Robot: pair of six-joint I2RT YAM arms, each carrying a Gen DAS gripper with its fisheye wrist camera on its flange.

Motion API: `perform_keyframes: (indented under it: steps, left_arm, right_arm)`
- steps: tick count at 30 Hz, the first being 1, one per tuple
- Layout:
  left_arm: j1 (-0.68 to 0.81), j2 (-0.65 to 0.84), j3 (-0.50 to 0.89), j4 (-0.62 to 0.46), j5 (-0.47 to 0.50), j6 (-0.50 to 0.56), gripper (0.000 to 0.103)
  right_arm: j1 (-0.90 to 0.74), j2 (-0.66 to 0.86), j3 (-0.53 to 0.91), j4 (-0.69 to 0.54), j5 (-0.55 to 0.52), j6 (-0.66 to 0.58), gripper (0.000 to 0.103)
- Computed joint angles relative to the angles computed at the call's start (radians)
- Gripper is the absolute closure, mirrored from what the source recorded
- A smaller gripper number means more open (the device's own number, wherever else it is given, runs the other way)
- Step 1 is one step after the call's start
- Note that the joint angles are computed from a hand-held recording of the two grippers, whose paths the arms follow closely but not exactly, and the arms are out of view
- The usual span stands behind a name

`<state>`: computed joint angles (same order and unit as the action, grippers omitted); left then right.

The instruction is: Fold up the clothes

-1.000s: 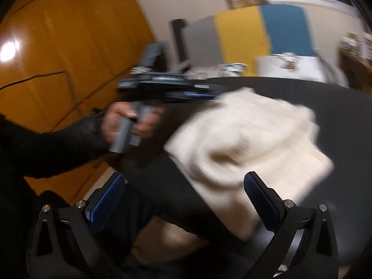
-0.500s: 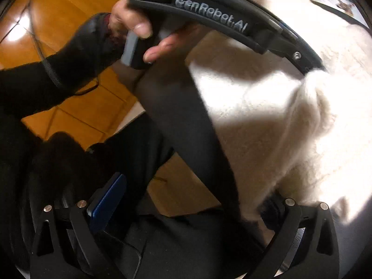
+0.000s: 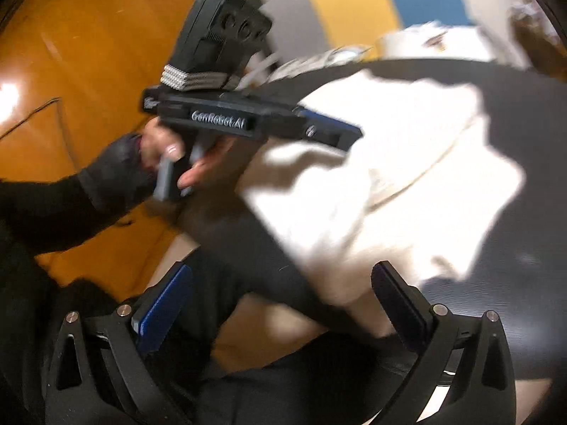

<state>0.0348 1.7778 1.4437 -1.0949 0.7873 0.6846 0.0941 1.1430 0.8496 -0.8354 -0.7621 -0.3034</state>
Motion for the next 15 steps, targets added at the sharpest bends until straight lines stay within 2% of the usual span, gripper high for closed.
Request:
perform_keyframes:
  steps: [2,5,6,10,13,15]
  left_arm:
    - [-0.013,0.069,0.107,-0.069,0.014,-0.02,0.081]
    - [-0.064,0.165,0.284,-0.141,-0.038,-0.047,0.077]
    - [-0.072,0.206,0.369,-0.167,-0.072,-0.058,0.076]
    - [-0.132,0.261,0.531,-0.144,-0.184,-0.054,0.067]
    - [-0.189,0.331,0.667,-0.187,-0.246,-0.006,0.066]
    - [-0.224,0.431,0.832,-0.287,-0.28,0.003,0.065]
  right_arm:
    - [0.025,-0.028,-0.027,0.064,0.004,0.121,0.0]
    - [0.056,-0.039,-0.066,0.173,-0.016,0.258,0.0]
    - [0.006,-0.004,-0.04,0.146,-0.067,0.237,0.0]
    - [-0.041,0.064,0.007,0.08,-0.204,0.141,0.0]
    - [0.011,0.089,0.008,0.071,-0.164,0.135,0.0]
    - [0.003,0.102,-0.017,0.107,-0.154,0.156,0.0]
